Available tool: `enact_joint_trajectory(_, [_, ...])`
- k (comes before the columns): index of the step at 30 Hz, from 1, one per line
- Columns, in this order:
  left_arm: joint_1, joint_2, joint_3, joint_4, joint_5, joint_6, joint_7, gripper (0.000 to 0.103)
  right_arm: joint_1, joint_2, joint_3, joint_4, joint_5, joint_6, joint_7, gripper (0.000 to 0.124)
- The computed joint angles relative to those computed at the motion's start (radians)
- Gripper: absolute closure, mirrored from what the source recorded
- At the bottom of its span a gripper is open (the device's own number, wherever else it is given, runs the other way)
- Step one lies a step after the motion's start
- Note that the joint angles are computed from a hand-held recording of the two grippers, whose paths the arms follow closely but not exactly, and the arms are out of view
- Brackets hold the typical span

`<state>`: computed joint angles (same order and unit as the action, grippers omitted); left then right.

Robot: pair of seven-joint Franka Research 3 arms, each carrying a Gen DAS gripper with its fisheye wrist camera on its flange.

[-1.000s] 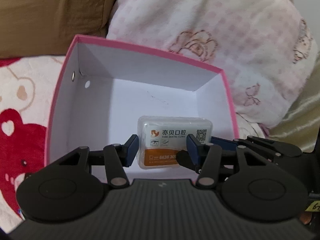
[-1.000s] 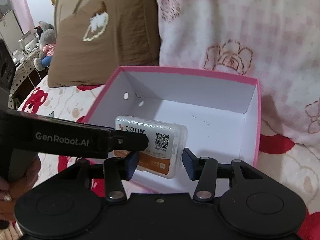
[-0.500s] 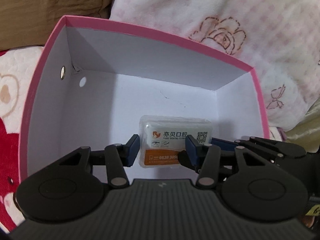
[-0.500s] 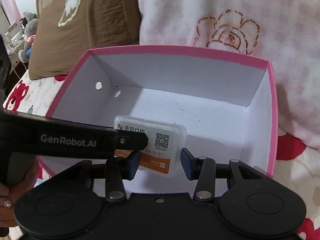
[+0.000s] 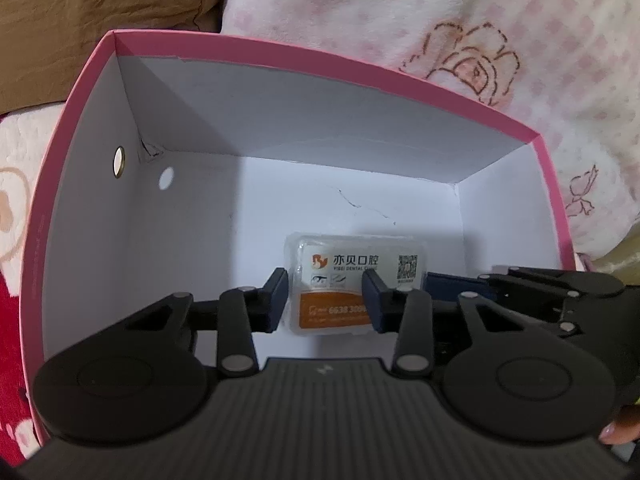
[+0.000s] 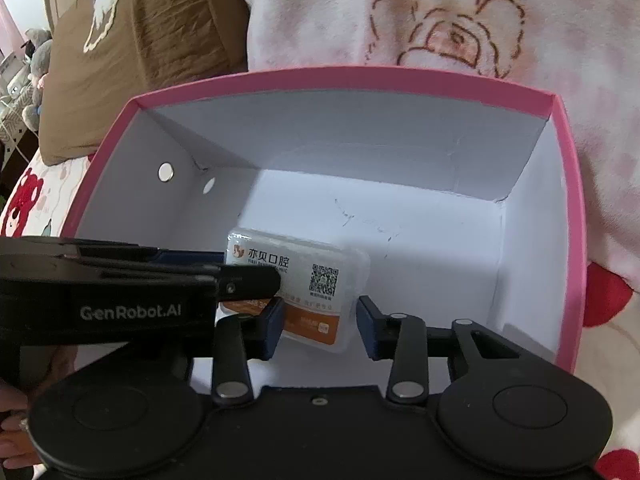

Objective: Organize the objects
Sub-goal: 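Lower the floss box onto the box floor and open the left tool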

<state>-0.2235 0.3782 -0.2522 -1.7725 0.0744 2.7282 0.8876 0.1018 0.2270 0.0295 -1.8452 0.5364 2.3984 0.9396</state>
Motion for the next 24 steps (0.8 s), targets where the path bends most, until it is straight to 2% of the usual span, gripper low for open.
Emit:
enact_joint_trajectory(5, [-0.011, 0.003, 0.014, -0.002, 0.022, 0.008, -0.028, 0.067, 0.003, 0.004, 0.000, 0.001, 0.000, 0.021, 0.008, 0.083])
enact_joint_trajectory(9, [-0.008, 0.011, 0.014, 0.005, 0.028, -0.002, -0.041, 0.067, 0.015, -0.003, 0.002, -0.021, -0.020, 0.082, -0.001, 0.087])
enact_joint_trajectory(14, [-0.006, 0.004, 0.013, 0.005, 0.031, -0.012, -0.049, 0.067, 0.021, -0.017, 0.009, -0.055, -0.020, 0.144, -0.009, 0.087])
enact_joint_trajectory(17, [-0.013, -0.022, 0.025, -0.013, 0.050, -0.008, -0.071, 0.067, 0.023, -0.057, 0.013, -0.109, -0.006, 0.212, -0.038, 0.086])
enact_joint_trajectory(19, [0.001, -0.046, 0.011, -0.033, 0.034, 0.001, -0.052, 0.067, 0.013, -0.089, 0.018, -0.130, 0.047, 0.203, -0.093, 0.086])
enact_joint_trajectory(24, [-0.007, -0.115, 0.005, -0.067, 0.039, -0.022, -0.030, 0.061, 0.029, -0.170, -0.003, -0.180, 0.011, 0.173, -0.062, 0.085])
